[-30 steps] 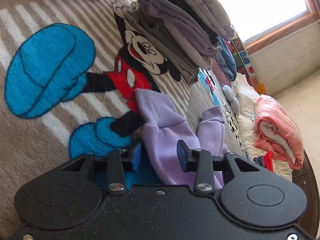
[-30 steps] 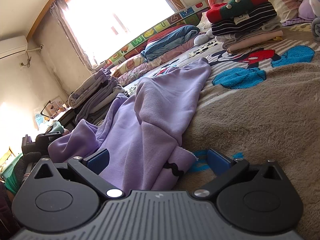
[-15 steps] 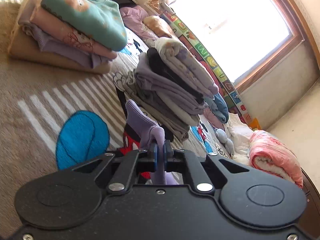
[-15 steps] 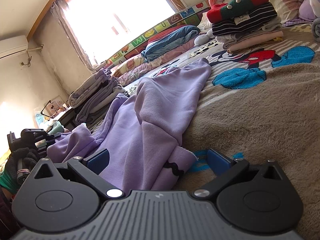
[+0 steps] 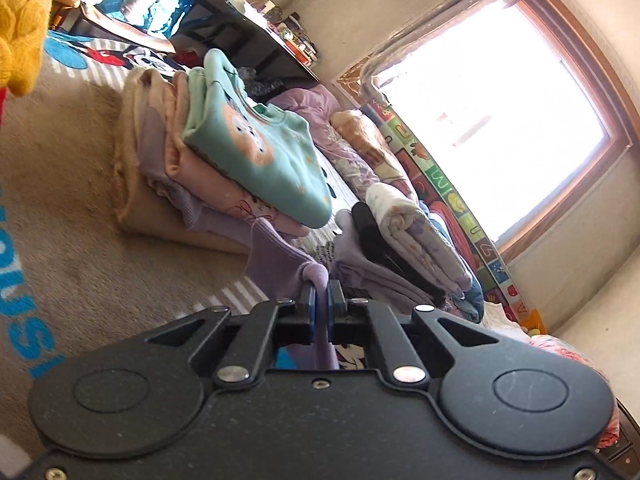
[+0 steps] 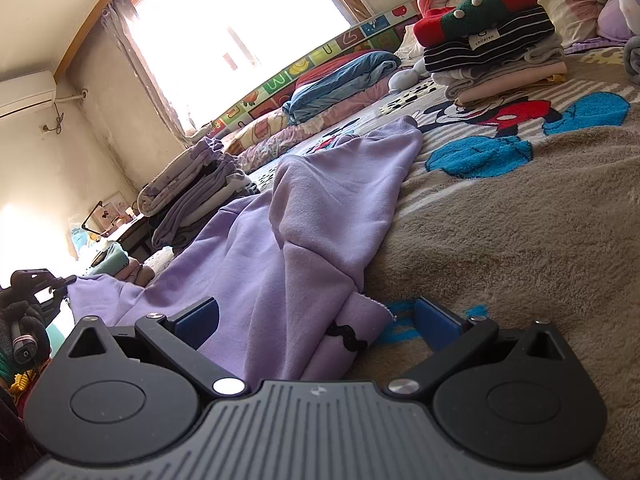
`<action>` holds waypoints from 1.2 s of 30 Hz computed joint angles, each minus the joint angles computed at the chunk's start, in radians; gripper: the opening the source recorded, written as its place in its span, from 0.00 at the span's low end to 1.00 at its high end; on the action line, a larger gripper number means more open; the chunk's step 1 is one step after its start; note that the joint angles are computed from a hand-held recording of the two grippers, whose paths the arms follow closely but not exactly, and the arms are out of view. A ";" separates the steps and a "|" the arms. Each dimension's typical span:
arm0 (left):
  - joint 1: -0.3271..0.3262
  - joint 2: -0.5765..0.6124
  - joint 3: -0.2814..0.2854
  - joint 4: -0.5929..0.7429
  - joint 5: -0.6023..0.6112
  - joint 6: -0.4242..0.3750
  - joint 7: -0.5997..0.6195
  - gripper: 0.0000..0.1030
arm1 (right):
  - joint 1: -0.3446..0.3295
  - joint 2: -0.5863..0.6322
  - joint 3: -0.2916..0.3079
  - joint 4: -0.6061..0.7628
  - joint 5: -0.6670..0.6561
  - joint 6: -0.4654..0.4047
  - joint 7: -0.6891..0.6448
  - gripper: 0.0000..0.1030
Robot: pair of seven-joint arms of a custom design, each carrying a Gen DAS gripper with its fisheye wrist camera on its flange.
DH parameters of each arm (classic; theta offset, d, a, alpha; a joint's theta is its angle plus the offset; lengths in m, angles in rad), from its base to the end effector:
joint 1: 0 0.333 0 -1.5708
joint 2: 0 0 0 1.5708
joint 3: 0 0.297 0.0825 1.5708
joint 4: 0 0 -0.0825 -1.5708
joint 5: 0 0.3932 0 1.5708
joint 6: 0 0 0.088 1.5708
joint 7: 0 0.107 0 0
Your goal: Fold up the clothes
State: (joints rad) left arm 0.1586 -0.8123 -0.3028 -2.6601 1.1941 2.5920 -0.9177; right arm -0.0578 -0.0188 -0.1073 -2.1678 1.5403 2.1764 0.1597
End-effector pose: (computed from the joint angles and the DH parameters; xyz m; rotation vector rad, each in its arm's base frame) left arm 0.3768 -0.0800 0.5209 -2.1053 0.0991 -1.2150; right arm 0.5608 -0.0552 0.4119 -1.5084 1.1679 -0.0256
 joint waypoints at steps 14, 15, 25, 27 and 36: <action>-0.139 0.074 0.113 -0.005 -0.462 -0.188 0.319 0.30 | 0.001 -0.002 0.000 -0.001 -0.004 0.003 0.002 1.00; -0.130 0.062 0.104 -0.017 -0.459 -0.171 0.299 0.37 | 0.000 -0.003 0.000 -0.001 -0.005 0.002 0.002 1.00; -0.159 0.235 -0.018 0.214 -0.418 -0.509 0.408 0.41 | 0.000 0.001 0.001 0.007 -0.017 0.002 0.011 1.00; -0.190 0.290 -0.010 0.253 -0.384 -0.482 0.426 0.49 | 0.000 0.002 0.001 0.007 -0.020 0.000 0.013 1.00; -0.283 0.526 0.008 0.436 -0.273 -0.368 0.559 0.49 | -0.040 0.033 -0.022 0.043 0.033 -0.130 0.152 1.00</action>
State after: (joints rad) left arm -0.1241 -0.2865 -0.2950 -2.2239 0.9206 2.2236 -0.3588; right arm -0.0977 0.0143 -0.1297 -2.1243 1.5729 2.0461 0.3114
